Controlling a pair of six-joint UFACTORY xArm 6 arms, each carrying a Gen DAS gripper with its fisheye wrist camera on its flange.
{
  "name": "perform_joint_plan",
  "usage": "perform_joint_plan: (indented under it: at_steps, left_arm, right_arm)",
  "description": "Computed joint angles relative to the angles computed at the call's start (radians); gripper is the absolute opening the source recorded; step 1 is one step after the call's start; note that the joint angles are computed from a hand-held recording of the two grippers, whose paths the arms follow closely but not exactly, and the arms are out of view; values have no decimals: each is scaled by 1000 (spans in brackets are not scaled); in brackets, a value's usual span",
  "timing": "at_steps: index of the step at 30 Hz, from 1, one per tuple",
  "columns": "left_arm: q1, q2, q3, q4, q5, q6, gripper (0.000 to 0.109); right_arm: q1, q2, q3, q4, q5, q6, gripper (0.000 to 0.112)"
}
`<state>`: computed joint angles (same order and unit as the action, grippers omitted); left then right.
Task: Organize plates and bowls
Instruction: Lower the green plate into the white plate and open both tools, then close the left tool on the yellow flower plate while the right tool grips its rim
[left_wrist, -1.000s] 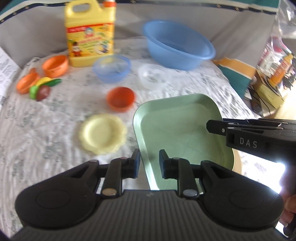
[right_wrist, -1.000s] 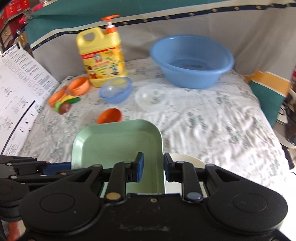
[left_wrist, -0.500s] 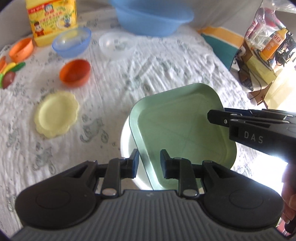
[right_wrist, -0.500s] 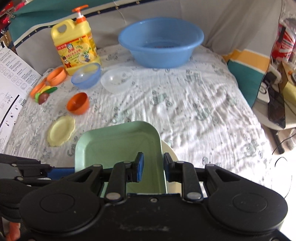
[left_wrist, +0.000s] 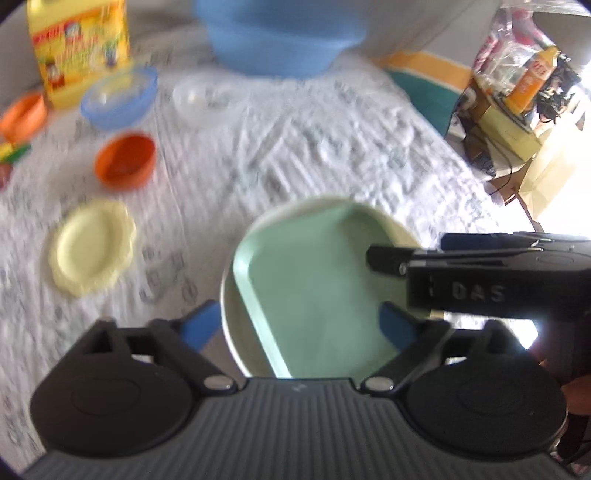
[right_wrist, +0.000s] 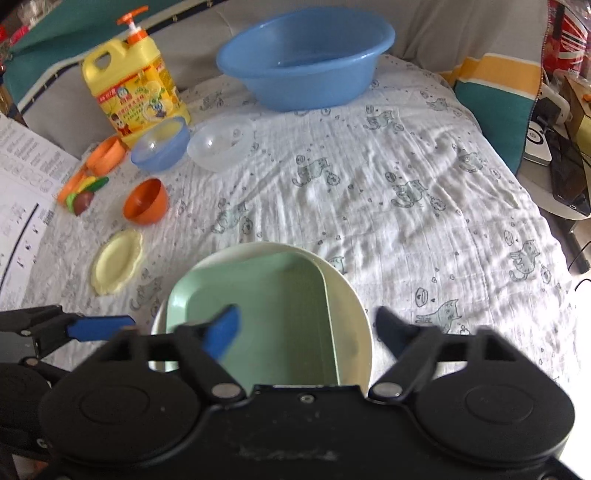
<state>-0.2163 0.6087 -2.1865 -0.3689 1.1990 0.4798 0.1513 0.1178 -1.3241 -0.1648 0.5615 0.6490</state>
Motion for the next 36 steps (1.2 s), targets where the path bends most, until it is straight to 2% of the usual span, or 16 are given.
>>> perform_joint_plan:
  at_steps: [2, 7, 17, 28, 36]
  left_arm:
    - [2, -35, 50, -20, -47, 39, 103]
    - [14, -96, 139, -31, -117, 91, 103]
    - [58, -152, 219, -31, -154, 82, 103]
    - [123, -195, 296, -46, -216, 77, 103]
    - [211, -148, 282, -48, -228, 30, 103]
  right_arm:
    - [-2, -31, 33, -30, -28, 37, 103]
    - [-11, -65, 67, -44, -45, 110, 103]
    - [26, -80, 49, -130, -10, 203, 103]
    - [88, -23, -62, -138, 38, 188, 103]
    - [140, 120, -242, -70, 75, 137, 103]
